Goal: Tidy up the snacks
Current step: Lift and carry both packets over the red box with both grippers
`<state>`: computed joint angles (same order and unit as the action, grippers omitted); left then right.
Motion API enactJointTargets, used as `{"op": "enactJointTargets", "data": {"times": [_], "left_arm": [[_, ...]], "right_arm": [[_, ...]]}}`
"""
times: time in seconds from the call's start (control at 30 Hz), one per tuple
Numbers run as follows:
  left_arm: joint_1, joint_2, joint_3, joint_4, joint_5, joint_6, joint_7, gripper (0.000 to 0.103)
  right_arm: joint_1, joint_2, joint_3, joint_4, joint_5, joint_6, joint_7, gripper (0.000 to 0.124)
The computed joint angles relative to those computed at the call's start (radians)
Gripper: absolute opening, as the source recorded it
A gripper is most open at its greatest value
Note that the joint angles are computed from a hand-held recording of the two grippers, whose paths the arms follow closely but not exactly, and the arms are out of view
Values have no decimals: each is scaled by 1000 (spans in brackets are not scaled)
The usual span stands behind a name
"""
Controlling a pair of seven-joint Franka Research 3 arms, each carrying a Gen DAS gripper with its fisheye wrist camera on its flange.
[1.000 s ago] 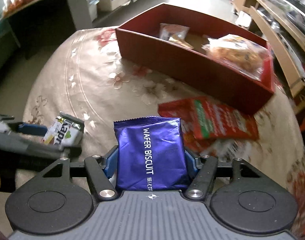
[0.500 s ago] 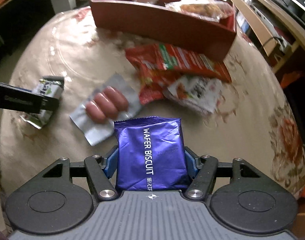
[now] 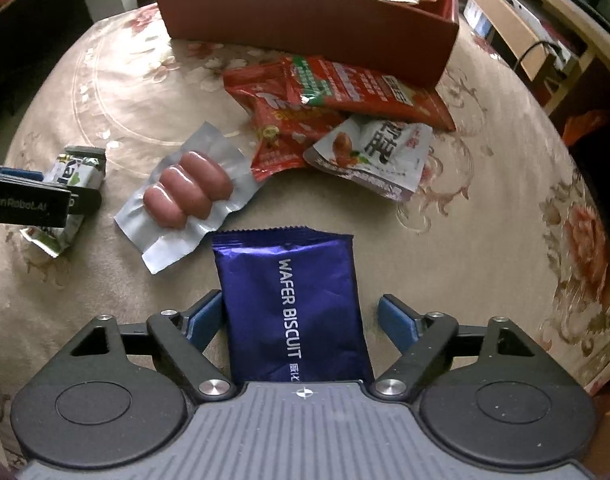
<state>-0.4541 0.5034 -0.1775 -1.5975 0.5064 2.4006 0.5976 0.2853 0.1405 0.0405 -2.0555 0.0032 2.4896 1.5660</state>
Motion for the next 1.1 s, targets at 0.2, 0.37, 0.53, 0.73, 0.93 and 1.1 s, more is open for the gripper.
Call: {"op": "enactJointTargets", "data": {"times": [0.2,0.37,0.53,0.73,0.93,1.1], "left_arm": [[-3,-25,-11,-28,-9,12,5,59],[9,-50,-23,-63,-38,36,-1,59],[-3,-84,-20,-90,-10,50,-23,59],[-13,-93,-21,-60,25,58,-26,59],[-23,-44,-7,33,56,67,-3,59],[-22,33,4,161,29,59,49,59]], "right_arm": [[8,-29,0,-26,-41,6,28,72],[5,-71,5,-69,-50,40,52,72],[-5,-114,12,-102,-29,85,68,72],[-10,-140,23,-111,12,137,63,72],[-13,-101,22,-54,41,176,73,72],[-11,-33,8,34,38,193,102,72]]}}
